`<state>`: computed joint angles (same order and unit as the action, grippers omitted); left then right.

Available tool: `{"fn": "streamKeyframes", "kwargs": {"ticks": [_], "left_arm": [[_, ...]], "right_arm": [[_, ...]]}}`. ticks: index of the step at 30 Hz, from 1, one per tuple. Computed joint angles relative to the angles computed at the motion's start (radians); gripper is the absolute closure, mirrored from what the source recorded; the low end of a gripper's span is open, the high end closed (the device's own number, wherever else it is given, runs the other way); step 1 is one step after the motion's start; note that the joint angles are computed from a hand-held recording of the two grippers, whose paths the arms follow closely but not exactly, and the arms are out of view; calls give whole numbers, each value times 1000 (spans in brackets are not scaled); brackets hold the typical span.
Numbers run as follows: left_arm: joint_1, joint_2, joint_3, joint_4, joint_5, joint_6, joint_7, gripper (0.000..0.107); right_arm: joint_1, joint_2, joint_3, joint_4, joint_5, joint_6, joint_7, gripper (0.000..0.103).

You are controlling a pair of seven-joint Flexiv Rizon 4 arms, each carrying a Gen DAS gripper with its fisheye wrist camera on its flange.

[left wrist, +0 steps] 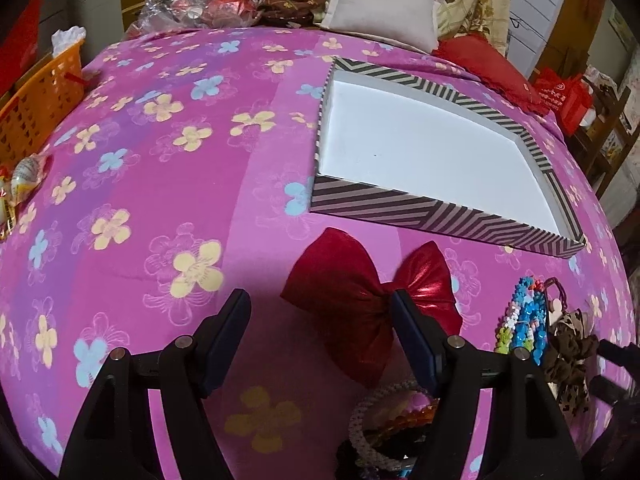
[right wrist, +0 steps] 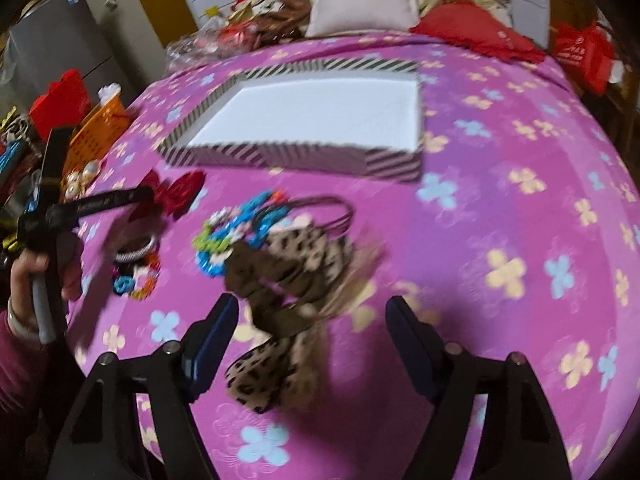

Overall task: Organize jewelry
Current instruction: 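Grasp the red satin bow with the left gripper while the right gripper grasps the leopard scrunchie bow, then carry the red bow with the left gripper while the right gripper carries the scrunchie bow into the tray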

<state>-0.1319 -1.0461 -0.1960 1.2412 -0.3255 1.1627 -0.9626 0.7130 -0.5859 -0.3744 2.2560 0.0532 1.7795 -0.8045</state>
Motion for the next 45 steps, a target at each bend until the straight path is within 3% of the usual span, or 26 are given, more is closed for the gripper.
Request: {"fn": "streamKeyframes", "kwargs": {"ticks": [6, 7, 9, 10, 11, 13, 18, 23, 30, 45], "left_arm": [[-1, -12, -11, -20, 0, -25, 14, 56], [1, -13, -15, -21, -3, -27, 18, 61], [22, -14, -53, -12, -25, -30, 48, 74], [28, -16, -66, -12, -35, -37, 60, 86], [35, -15, -79, -9, -46, -44, 76, 93], [28, -6, -75, 2, -50, -31, 92, 106], [28, 22, -81, 52, -49, 24, 127, 107], [66, 55, -138, 107, -89, 70, 171, 107], [93, 92, -188, 141, -136, 86, 225, 107], [50, 94, -164, 104, -151, 91, 216, 107]], "right_arm": [[13, -48, -17, -33, -11, -24, 27, 24], [16, -53, -20, -33, -12, -18, 28, 25], [16, -62, -19, -34, -13, -6, 24, 41], [30, -68, -34, -29, -15, 8, 25, 45], [16, -68, -17, -31, -9, 20, 11, 59], [15, -72, -10, -27, 4, 42, -3, 62], [69, -64, -42, -1, 65, 89, -46, 75], [177, -27, -142, 35, 139, 95, -93, 76], [264, 6, -231, 53, 198, 111, -138, 76], [187, -29, -221, -26, 198, 106, -155, 76]]}}
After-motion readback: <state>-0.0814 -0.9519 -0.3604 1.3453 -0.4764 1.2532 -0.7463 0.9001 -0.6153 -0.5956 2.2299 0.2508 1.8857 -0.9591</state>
